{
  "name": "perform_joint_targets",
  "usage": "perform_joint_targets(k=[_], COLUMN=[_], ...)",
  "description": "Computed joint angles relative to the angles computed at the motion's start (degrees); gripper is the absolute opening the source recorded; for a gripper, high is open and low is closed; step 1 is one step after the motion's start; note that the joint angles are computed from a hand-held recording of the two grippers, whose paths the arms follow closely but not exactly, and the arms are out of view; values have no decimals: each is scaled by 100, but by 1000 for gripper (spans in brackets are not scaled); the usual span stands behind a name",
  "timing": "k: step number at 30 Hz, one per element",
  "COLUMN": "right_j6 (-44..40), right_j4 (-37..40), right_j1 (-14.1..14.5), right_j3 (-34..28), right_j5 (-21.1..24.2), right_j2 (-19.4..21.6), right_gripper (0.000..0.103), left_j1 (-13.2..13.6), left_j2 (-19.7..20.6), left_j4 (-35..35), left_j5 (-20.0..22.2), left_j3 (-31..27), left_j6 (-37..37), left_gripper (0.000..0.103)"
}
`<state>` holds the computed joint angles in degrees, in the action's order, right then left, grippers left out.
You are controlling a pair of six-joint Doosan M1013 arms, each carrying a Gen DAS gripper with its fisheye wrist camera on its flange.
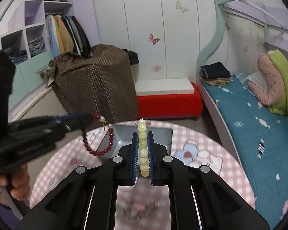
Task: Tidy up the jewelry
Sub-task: 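Lower both bracelets into the grey tin and open both tools, then grasp a pink charm with the left tool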
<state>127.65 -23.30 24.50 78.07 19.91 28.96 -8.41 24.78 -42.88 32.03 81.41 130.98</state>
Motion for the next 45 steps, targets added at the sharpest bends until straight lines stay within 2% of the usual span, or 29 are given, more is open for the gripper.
perform_joint_targets(k=[2,4,7,16,18,20,24,28,29,31,33,34,35,37,39,45], right_j6=[-471,-446,-695,-1118,-1160,-1204,-1224,-1112,-1052,-927,-496,-379,-111,663,1176,2212], right_j4=[577,542,873,1379,1457,1533,1647,1577,1515,1375,864,716,400,-482,-1115,-2259], right_j1=[-62,-75,-112,-175,-186,-201,-202,-185,-176,-156,-100,-83,-50,33,95,226], right_j3=[-170,-309,-475,-570,-565,-567,-465,-348,-293,-187,-34,29,125,324,456,873], right_j5=[28,161,325,561,571,581,476,437,408,331,267,219,168,83,89,121], right_j2=[140,268,445,636,647,652,588,477,427,325,186,133,51,-96,-206,-470], right_gripper=[10,10,10,10,10,10,12,12,12,12,19,27,40,54,55,62], left_j1=[-16,-34,-59,-92,-100,-108,-107,-97,-93,-90,-84,-80,-79,-82,-83,-67], left_j2=[154,306,454,580,547,498,374,173,104,-71,-234,-326,-402,-553,-688,-870], left_j4=[292,638,919,1135,1169,1189,1125,1172,1161,1200,1211,1229,1278,1398,1593,2327], left_j5=[69,183,283,398,351,266,90,-218,-331,-656,-930,-1068,-1191,-1429,-1613,-1884], left_j3=[-168,-299,-385,-396,-355,-296,-164,67,154,382,597,716,815,1020,1210,1590], left_j6=[-356,-733,-958,-1199,-1184,-1194,-1173,-1195,-1154,-1131,-1082,-1076,-1113,-1221,-1419,-2261], left_gripper=[6,6,6,7,12,25,39,57,63,69,73,77,78,78,78,78])
